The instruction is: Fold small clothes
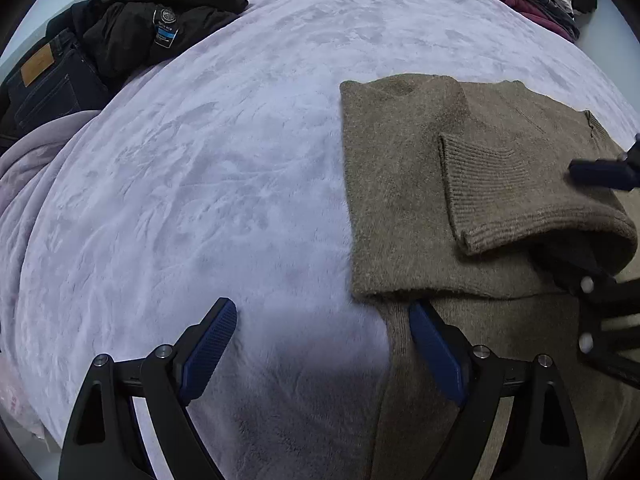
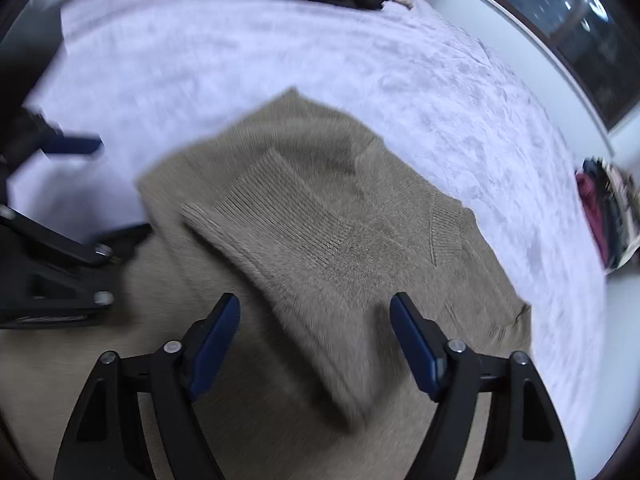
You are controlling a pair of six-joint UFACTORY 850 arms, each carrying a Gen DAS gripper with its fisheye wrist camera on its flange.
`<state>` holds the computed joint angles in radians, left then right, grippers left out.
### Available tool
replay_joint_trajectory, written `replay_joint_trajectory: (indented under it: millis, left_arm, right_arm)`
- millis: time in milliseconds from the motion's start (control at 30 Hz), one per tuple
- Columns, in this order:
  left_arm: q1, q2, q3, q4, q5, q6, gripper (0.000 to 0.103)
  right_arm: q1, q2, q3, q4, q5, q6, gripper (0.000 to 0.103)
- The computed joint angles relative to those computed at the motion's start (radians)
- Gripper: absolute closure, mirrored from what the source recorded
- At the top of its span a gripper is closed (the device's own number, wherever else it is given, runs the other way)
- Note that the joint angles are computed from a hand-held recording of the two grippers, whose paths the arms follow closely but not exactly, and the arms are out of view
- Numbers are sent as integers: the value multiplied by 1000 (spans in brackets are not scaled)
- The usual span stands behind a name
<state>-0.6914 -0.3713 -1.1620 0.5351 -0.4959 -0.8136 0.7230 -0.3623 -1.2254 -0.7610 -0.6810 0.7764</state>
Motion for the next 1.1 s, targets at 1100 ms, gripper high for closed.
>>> replay_joint_trajectory:
  millis: [1100]
  left_arm:
    - [56,-226,-296,60,-132,-19,12]
  right_arm:
    - [-507,535,652,-342,834,1209,94]
